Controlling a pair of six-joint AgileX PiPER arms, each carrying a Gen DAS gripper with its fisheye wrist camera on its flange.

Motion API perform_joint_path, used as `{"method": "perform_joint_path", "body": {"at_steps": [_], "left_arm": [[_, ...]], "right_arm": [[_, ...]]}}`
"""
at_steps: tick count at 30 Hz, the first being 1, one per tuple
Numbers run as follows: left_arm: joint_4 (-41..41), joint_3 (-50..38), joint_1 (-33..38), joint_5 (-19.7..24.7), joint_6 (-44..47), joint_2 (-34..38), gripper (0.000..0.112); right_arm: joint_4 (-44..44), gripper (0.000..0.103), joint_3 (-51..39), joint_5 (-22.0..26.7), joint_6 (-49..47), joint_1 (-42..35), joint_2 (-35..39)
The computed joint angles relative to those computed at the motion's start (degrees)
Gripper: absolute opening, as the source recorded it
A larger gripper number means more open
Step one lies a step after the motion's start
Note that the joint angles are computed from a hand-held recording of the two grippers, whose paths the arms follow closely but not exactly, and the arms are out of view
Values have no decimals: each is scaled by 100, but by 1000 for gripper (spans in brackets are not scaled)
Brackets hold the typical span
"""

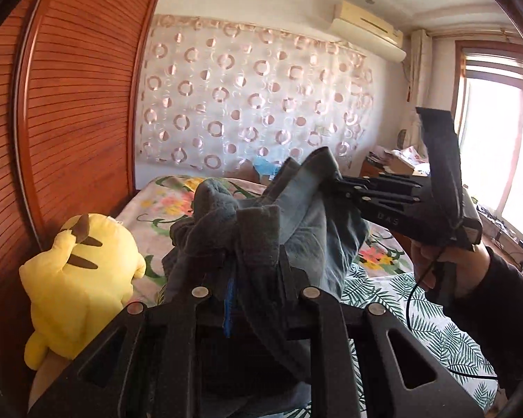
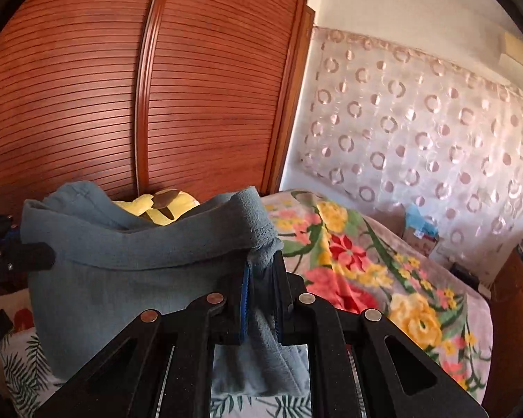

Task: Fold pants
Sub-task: 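Lift the shorts with both tools and carry them onto the jeans stack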

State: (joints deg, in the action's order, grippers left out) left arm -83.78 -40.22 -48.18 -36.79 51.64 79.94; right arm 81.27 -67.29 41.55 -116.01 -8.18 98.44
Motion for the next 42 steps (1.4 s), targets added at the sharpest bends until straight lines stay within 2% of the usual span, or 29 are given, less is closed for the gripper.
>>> {"method": "perform_joint_path", "body": {"at_steps": [8, 13, 16, 17, 18, 19, 22, 25, 27, 30, 32, 37, 42], "left_arm": [[200, 476, 74, -231, -1123, 249, 20], [92, 619, -26, -415, -1402, 321, 20], [54, 622, 71, -305, -1471, 502, 21], [72, 633, 79, -258, -1518, 551, 22], [45, 634, 57, -248, -1518, 576, 23], [11, 639, 33, -259, -1504, 600, 24], [-148, 652, 2, -261, -1328, 527, 31], [-384, 701, -76, -372, -1127, 374, 42], [-483, 778, -235, -600, -1041, 206, 49], [-712, 732, -435, -909, -711, 39, 50], [-746, 653, -416, -870, -500, 2, 50], [-807, 271, -196, -461, 29, 322, 50], [-1101, 57, -87, -263, 392, 807, 50]], "right_arm": [[-485, 11, -929, -176, 398, 645, 825], [-793, 11, -1380, -272, 638, 934, 1210], [-1129, 11, -1601, -267, 949, 967, 1365], [-1281, 12, -1714, -235, 1133, 966, 1429], [-1482, 18, -1864, -151, 1391, 955, 1494], [-1547, 24, -1927, -143, 1541, 970, 1499], [-1546, 32, -2126, 79, 1877, 849, 1521], [-1532, 33, -2280, 427, 2160, 593, 1490], [-1446, 33, -2298, 693, 2109, 388, 1433], [-1313, 33, -2083, 939, 1900, 115, 1321], [-1342, 33, -2001, 1138, 1863, -43, 1321], [-1663, 32, -1954, 1027, 1964, -38, 1443], [-2112, 32, -2552, 838, 2750, 131, 1832]]}}
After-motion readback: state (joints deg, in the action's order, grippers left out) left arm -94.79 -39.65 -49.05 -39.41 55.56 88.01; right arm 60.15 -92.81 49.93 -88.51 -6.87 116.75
